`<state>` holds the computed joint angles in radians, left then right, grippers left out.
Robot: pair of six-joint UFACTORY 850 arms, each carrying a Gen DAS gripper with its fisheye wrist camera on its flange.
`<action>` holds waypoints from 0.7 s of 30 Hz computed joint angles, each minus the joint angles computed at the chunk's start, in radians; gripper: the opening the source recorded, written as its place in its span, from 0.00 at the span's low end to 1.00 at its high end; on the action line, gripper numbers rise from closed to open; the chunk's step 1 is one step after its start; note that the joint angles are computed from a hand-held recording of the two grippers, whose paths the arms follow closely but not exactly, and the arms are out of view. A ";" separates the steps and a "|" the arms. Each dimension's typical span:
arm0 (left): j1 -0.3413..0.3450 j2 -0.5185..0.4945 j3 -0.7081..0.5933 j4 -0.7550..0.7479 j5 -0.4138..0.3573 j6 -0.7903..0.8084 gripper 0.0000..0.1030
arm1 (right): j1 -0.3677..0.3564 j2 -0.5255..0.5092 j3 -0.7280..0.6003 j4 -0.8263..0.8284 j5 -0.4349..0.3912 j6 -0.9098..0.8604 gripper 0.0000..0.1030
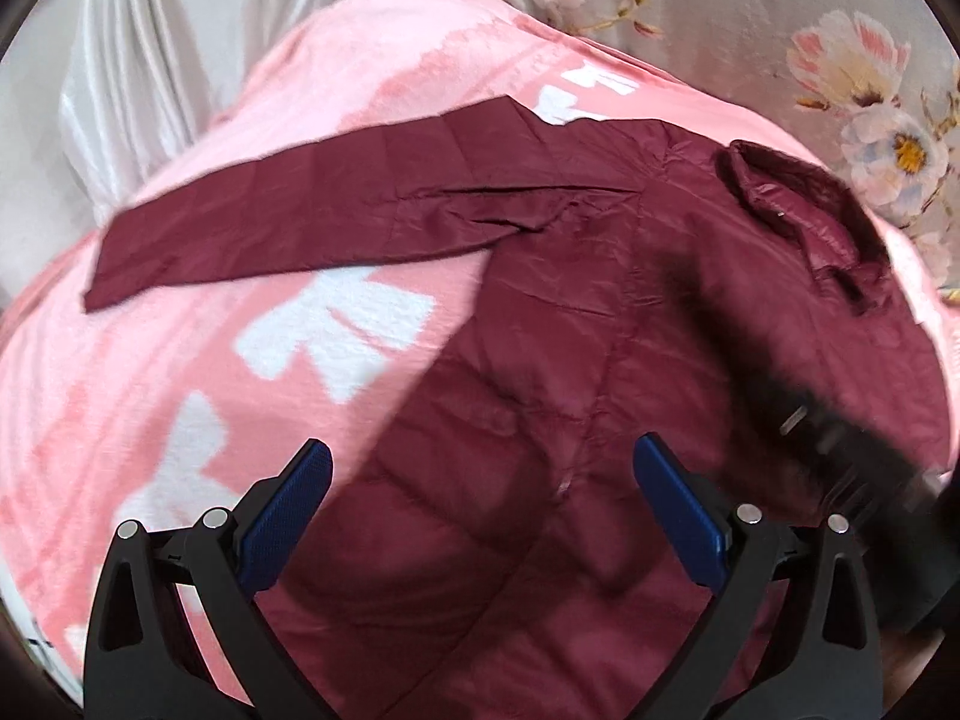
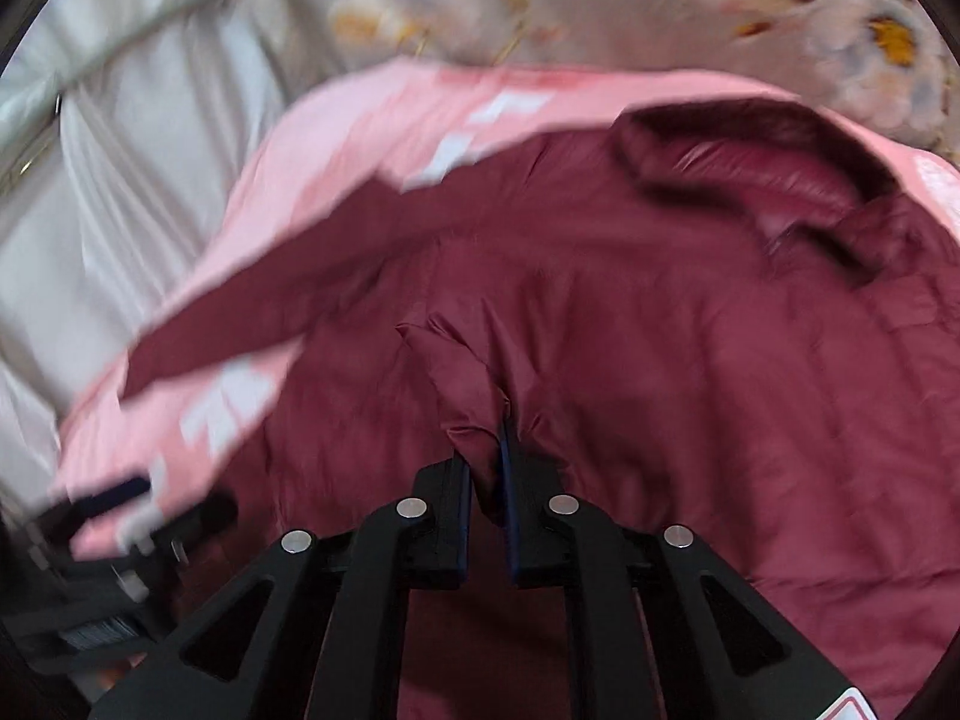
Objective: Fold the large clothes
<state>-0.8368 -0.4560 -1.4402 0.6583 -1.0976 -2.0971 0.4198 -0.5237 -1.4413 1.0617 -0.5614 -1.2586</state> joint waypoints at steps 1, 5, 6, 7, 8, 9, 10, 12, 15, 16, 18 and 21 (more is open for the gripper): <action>0.009 0.013 0.016 0.015 0.051 -0.018 0.95 | -0.003 0.019 0.029 0.021 0.000 -0.026 0.15; 0.043 0.038 0.053 0.064 0.236 -0.089 0.95 | -0.081 0.077 0.099 0.182 -0.044 -0.118 0.37; 0.050 0.041 0.060 0.083 0.280 -0.117 0.95 | -0.110 0.094 0.115 0.220 -0.039 -0.127 0.46; 0.061 0.043 0.066 0.102 0.337 -0.149 0.95 | -0.134 0.110 0.132 0.254 -0.026 -0.130 0.53; 0.070 0.043 0.072 0.128 0.398 -0.186 0.95 | -0.165 0.125 0.146 0.294 -0.017 -0.129 0.55; 0.078 0.039 0.073 0.154 0.457 -0.219 0.95 | -0.192 0.132 0.153 0.314 -0.013 -0.112 0.56; 0.086 0.030 0.066 0.167 0.514 -0.238 0.95 | -0.220 0.136 0.152 0.316 -0.014 -0.080 0.56; 0.102 0.004 0.044 0.173 0.598 -0.238 0.95 | -0.279 0.140 0.150 0.331 -0.024 -0.033 0.56; 0.117 -0.071 -0.045 0.024 0.570 -0.078 0.95 | -0.331 0.129 0.132 0.352 0.001 0.024 0.56; 0.120 -0.083 -0.058 0.005 0.561 -0.058 0.95 | -0.350 0.117 0.115 0.340 0.008 0.053 0.57; 0.120 -0.106 -0.085 0.001 0.523 -0.054 0.91 | -0.379 0.087 0.078 0.324 0.003 0.107 0.57; 0.123 -0.123 -0.120 0.007 0.482 0.013 0.30 | -0.398 0.023 0.009 0.264 -0.010 0.210 0.57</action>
<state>-0.7135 -0.5791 -1.5602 0.6651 -0.6153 -2.0840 0.0218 -0.5006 -1.4321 1.3253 -0.5709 -1.0490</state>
